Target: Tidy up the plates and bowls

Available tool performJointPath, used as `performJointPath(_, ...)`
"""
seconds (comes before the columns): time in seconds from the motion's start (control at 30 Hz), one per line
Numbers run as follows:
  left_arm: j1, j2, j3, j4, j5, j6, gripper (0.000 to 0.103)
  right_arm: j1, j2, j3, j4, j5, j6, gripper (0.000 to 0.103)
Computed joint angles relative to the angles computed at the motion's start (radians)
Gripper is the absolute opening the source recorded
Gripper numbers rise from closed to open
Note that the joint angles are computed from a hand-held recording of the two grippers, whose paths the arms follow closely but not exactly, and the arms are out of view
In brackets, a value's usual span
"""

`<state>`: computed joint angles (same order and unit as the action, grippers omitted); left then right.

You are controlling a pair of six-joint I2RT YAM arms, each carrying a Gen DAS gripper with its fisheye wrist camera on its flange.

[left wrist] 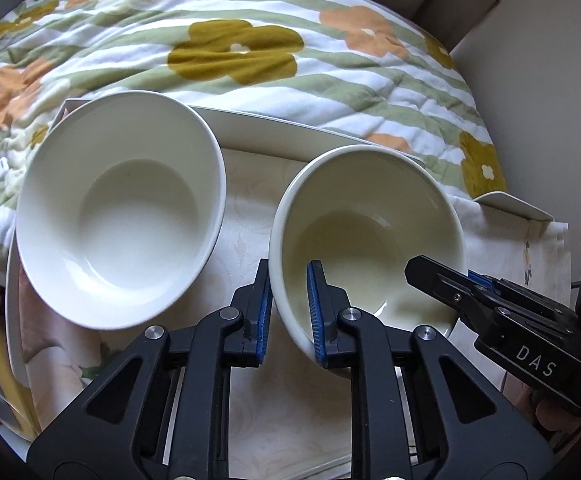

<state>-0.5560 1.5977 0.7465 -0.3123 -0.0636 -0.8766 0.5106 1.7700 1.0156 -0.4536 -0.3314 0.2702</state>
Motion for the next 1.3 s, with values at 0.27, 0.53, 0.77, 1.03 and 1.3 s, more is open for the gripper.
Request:
performJointPath(0.27, -0.022, -0.024, 0.011, -0.024, -0.037, 0.006, 0.015, 0.003, -0.015, -0.008, 0.01, 0.009, 0.014, 0.016)
performJointPath(0.53, -0.129, -0.123, 0.079, -0.161, -0.143, -0.066, 0.015, -0.023, -0.161, -0.052, -0.031, -0.004, -0.011, 0.016)
performJointPath(0.77, -0.318, -0.149, 0.237, -0.361, -0.268, -0.214, 0.015, -0.11, -0.379, -0.085, -0.173, -0.047, -0.08, 0.016)
performJointPath(1.03, -0.587, 0.038, 0.598, -0.607, -0.434, -0.458, 0.015, -0.385, -0.621, -0.081, -0.452, -0.18, -0.352, 0.016)
performJointPath(1.3, -0.738, 0.351, 1.022, -0.76, -0.479, -0.562, 0.015, -0.879, -0.634, 0.005, -0.816, -0.318, -0.88, 0.016)
